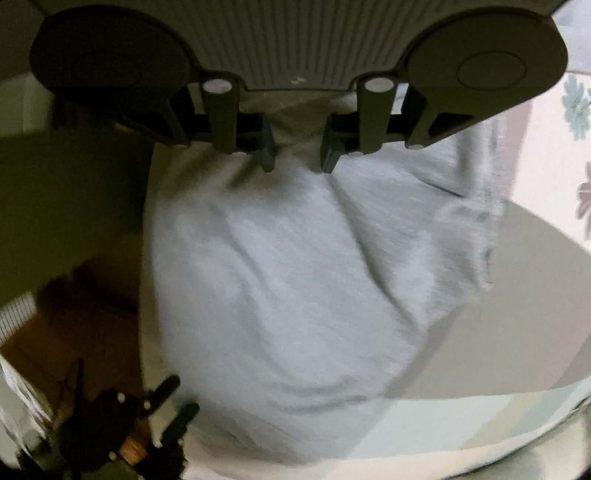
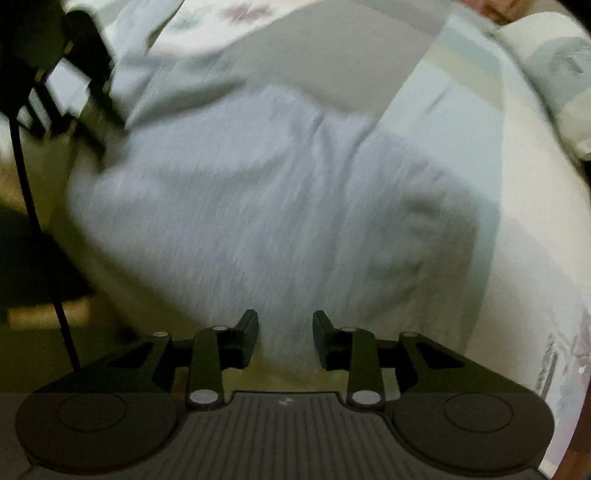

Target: Fold clothes

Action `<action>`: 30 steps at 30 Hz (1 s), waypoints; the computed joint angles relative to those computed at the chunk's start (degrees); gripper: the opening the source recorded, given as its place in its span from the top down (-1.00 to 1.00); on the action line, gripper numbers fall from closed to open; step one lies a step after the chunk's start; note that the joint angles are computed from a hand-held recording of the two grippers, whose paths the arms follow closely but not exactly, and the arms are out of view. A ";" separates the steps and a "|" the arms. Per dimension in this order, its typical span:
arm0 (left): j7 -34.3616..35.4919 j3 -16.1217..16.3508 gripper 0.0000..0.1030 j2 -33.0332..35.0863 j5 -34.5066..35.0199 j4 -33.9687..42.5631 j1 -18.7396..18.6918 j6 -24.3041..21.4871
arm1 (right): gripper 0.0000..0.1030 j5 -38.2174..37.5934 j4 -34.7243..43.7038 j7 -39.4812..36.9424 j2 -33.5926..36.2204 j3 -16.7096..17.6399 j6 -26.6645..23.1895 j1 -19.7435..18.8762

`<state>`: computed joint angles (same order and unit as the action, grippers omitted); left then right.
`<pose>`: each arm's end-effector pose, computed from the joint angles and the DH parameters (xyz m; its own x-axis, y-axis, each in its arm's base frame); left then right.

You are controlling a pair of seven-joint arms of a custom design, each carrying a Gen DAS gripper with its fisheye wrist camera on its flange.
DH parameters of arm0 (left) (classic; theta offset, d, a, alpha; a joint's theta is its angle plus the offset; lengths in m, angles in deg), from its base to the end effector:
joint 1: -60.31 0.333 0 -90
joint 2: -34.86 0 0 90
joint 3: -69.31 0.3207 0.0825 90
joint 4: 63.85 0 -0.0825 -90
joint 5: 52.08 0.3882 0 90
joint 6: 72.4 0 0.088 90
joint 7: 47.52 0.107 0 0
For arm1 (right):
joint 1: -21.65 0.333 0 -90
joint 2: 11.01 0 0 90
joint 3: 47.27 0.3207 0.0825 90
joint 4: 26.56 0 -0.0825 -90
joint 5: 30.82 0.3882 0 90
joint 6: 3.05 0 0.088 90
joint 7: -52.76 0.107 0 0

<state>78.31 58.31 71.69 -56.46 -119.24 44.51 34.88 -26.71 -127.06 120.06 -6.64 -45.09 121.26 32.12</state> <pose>0.6983 -0.3014 0.5335 -0.8557 -0.5174 -0.0001 -0.4894 0.8094 -0.3245 0.6061 0.1382 0.5551 0.5432 -0.8373 0.0613 -0.7795 -0.5302 -0.3335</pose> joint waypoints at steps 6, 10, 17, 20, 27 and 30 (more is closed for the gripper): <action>-6.51 2.00 0.45 1.63 2.38 0.88 -0.69 -0.22 | 0.25 -0.12 6.58 4.51 6.72 0.31 -1.08 0.09; -8.65 1.82 0.39 -2.93 1.62 -5.12 1.11 2.26 | 0.22 0.24 7.84 6.23 7.14 0.47 -3.76 -0.56; -23.92 3.56 0.23 -5.89 2.55 -6.80 2.03 1.34 | 0.22 4.18 15.61 4.89 11.79 1.73 -3.60 -1.29; -29.41 3.85 0.11 -7.06 3.14 -8.45 2.51 1.99 | 0.22 7.66 21.80 2.72 16.03 3.01 -4.86 -1.89; -33.37 3.95 0.01 -11.18 4.79 -14.69 4.60 7.55 | 0.22 9.88 37.17 0.10 27.42 5.70 -7.32 -0.02; -30.09 3.30 0.02 -11.29 3.54 -14.75 6.47 10.72 | 0.22 9.58 44.75 1.26 32.21 6.23 -9.97 1.64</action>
<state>48.22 61.61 60.39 -52.93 -133.99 50.98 45.60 -17.13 -82.31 121.32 25.57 -38.86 111.29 33.76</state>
